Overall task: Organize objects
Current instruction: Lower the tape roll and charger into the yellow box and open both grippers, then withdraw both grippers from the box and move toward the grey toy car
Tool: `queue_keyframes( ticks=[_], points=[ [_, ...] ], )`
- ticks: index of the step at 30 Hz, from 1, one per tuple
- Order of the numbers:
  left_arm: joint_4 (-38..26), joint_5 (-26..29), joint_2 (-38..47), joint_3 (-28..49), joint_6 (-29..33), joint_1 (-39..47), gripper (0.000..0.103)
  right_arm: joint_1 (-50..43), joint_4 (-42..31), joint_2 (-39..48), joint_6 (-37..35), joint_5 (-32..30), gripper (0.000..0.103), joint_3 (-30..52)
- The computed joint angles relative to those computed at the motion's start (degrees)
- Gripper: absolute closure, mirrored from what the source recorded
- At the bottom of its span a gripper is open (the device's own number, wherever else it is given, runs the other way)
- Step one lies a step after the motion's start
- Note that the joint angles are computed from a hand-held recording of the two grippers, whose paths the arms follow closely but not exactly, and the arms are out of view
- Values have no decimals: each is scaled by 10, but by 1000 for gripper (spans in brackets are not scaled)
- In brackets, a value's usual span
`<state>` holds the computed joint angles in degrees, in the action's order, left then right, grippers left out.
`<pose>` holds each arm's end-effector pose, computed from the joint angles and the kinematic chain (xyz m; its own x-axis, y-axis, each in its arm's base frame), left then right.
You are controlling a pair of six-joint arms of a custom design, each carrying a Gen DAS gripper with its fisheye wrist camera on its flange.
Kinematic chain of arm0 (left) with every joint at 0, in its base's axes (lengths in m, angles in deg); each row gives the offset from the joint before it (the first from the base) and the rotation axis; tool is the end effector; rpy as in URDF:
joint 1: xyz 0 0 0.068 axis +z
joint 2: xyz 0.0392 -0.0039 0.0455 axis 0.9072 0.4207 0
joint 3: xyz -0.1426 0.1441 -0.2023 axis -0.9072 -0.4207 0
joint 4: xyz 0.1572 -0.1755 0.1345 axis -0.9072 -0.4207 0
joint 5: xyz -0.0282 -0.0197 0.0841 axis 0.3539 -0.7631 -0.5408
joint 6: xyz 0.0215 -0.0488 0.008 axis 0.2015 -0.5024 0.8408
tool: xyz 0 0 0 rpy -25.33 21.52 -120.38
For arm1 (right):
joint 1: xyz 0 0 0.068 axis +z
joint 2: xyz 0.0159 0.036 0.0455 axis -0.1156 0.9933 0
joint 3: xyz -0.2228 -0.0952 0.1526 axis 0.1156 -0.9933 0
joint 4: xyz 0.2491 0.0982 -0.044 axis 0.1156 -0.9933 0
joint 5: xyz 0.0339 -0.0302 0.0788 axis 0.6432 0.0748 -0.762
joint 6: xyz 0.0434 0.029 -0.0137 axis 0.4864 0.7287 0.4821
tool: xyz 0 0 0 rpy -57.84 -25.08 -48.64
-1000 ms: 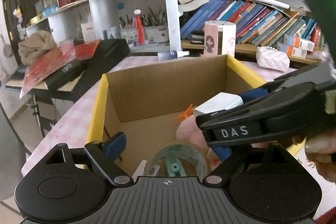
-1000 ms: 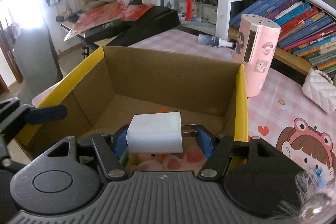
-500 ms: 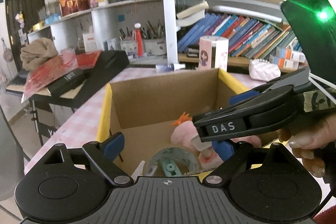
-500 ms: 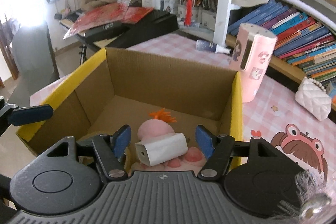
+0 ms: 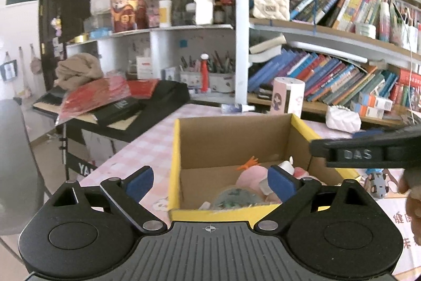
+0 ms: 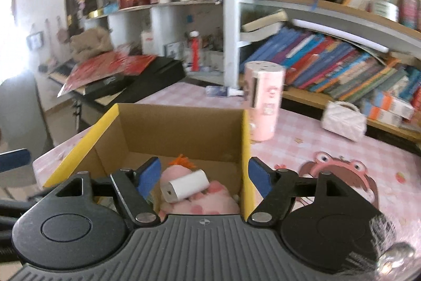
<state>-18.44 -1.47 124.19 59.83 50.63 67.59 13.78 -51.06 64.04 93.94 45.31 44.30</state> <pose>0.2772 0.0119 0.1927 -0.4312 -0.0056 -0.9022 -0.0348 0.9993 0.0104 0.3556 0.1300 0.2048 -0.4972 -0.1002 -0.8619 -0.2611 0.9646 0.0385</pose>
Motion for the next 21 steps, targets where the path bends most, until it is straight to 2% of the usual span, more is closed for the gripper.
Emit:
queue_keyframes(
  ticks=[9,14,21],
  points=[
    [-59,9,-100,-67,-9,26,7,47,2,-78,26,77,25,-108],
    [-131,14,-159,-92,-9,39,7,98,-21,-113,23,124,21,-159],
    [-225,46,-231,-118,20,58,7,159,-62,-170,65,164,17,-218]
  ],
)
